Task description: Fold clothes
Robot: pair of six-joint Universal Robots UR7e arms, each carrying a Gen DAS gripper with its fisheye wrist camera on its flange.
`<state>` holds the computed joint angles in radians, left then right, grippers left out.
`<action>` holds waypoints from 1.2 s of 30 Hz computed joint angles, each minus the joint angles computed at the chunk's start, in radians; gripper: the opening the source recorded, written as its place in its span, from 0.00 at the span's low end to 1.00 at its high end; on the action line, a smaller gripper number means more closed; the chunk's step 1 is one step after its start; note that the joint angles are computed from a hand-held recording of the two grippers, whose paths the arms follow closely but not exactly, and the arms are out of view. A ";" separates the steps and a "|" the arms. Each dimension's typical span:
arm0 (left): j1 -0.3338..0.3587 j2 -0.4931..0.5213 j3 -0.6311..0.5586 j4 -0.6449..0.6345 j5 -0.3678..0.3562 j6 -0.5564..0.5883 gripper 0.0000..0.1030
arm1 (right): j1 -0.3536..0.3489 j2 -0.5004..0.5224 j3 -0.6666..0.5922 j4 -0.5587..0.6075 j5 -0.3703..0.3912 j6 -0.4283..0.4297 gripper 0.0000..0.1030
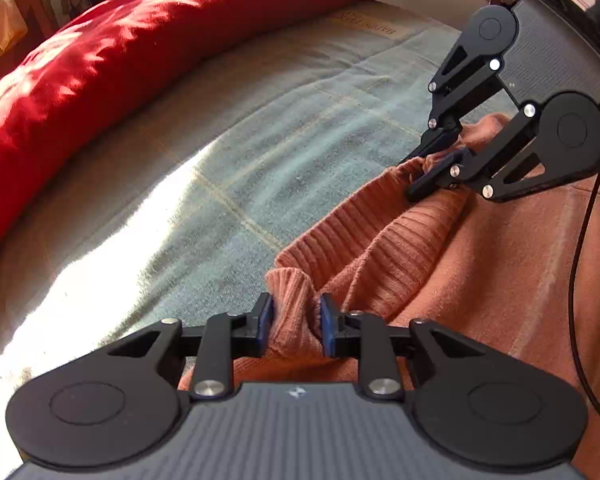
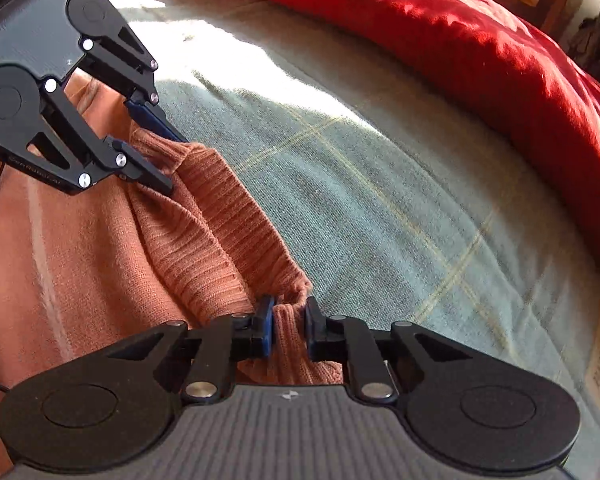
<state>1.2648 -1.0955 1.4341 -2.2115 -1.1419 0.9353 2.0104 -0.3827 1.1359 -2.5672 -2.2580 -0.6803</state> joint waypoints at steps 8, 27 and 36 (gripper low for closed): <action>-0.005 0.040 0.042 -0.306 0.032 0.033 0.07 | 0.019 0.122 -0.054 -0.406 -0.185 -0.264 0.00; 0.034 0.085 -0.134 0.001 -0.103 -0.160 0.55 | -0.041 -0.007 0.006 -0.164 0.116 0.152 0.47; 0.031 0.053 -0.075 0.058 -0.056 -0.138 0.15 | -0.039 0.055 -0.098 0.036 0.114 0.016 0.47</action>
